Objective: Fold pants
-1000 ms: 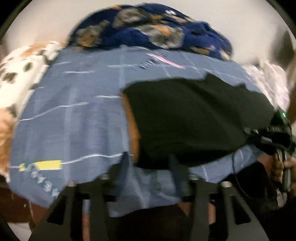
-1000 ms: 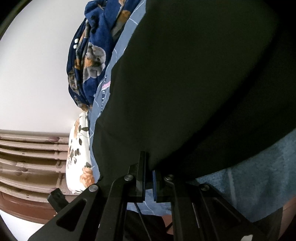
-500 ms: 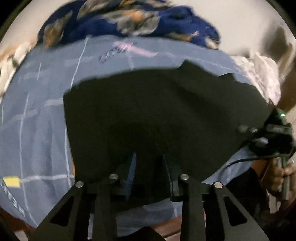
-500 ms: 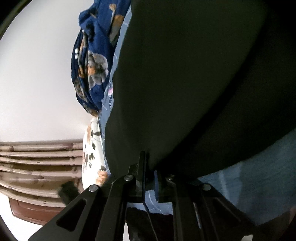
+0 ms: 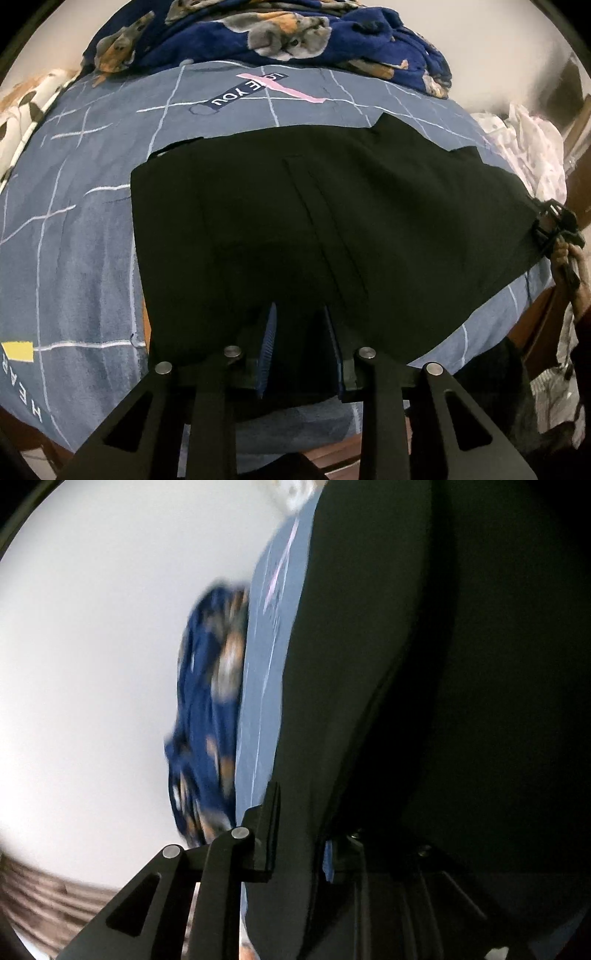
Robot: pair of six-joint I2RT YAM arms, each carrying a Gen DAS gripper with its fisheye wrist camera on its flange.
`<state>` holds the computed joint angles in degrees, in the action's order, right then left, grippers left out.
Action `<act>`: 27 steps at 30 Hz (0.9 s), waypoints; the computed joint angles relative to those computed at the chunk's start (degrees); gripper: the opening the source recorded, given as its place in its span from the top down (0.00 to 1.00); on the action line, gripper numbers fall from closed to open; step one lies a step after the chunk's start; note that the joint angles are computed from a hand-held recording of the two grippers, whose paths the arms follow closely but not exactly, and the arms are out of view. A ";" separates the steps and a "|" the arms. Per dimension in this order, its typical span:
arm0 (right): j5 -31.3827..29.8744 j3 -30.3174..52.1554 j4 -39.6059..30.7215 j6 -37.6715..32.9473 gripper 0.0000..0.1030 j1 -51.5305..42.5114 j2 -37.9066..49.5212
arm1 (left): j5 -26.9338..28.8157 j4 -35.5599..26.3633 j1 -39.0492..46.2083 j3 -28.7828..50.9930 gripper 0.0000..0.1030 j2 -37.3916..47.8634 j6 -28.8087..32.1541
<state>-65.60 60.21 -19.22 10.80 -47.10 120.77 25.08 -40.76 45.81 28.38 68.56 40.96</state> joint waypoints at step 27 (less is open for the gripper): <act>7.20 15.32 -24.16 -20.68 0.96 -21.39 5.60 | 1.60 -0.89 1.71 1.34 0.72 2.61 6.21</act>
